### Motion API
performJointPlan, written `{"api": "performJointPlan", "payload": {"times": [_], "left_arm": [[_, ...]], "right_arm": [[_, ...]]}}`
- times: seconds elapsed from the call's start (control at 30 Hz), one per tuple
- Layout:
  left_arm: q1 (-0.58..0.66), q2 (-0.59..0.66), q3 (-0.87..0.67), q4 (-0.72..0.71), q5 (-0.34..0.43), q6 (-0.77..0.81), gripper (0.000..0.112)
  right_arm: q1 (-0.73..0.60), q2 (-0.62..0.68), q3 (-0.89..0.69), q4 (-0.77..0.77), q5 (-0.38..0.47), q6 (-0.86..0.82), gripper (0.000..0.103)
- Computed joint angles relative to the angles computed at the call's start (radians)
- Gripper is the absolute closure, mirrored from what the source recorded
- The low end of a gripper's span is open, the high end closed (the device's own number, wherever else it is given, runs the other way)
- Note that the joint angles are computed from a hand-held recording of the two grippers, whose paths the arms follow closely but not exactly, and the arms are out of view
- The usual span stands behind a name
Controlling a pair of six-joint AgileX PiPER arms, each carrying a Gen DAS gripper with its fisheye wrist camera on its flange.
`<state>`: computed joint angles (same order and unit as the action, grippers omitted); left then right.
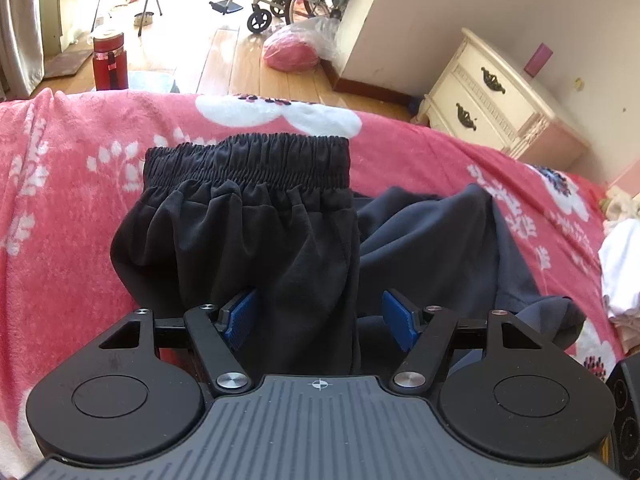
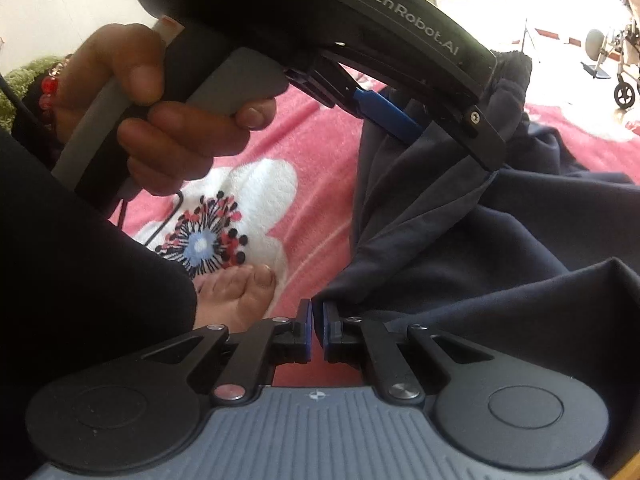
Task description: Fold clothes
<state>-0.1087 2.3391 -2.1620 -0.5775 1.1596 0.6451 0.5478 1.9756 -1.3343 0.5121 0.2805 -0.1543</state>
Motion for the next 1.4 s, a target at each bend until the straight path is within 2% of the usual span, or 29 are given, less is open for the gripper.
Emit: {"api": "performJointPlan", "payload": {"times": [0.33, 0.83, 1.03, 1.2, 1.4], "left_arm": [[0.005, -0.021, 0.036, 0.006, -0.037, -0.020, 0.044], [-0.003, -0.014, 0.048, 0.031, -0.052, -0.015, 0.044], [0.000, -0.010, 0.048, 0.028, -0.052, -0.019, 0.044], [0.004, -0.014, 0.065, 0.025, -0.067, -0.007, 0.044], [0.024, -0.024, 0.083, -0.023, -0.069, 0.012, 0.044]], "right_arm": [[0.016, 0.015, -0.024, -0.147, 0.019, 0.156, 0.098], [0.004, 0.019, -0.018, -0.045, 0.009, 0.073, 0.098], [0.005, 0.004, 0.000, -0.047, 0.008, 0.079, 0.098], [0.002, 0.003, 0.028, 0.049, -0.022, 0.000, 0.098], [0.007, 0.007, 0.015, 0.009, 0.001, 0.007, 0.098]]}}
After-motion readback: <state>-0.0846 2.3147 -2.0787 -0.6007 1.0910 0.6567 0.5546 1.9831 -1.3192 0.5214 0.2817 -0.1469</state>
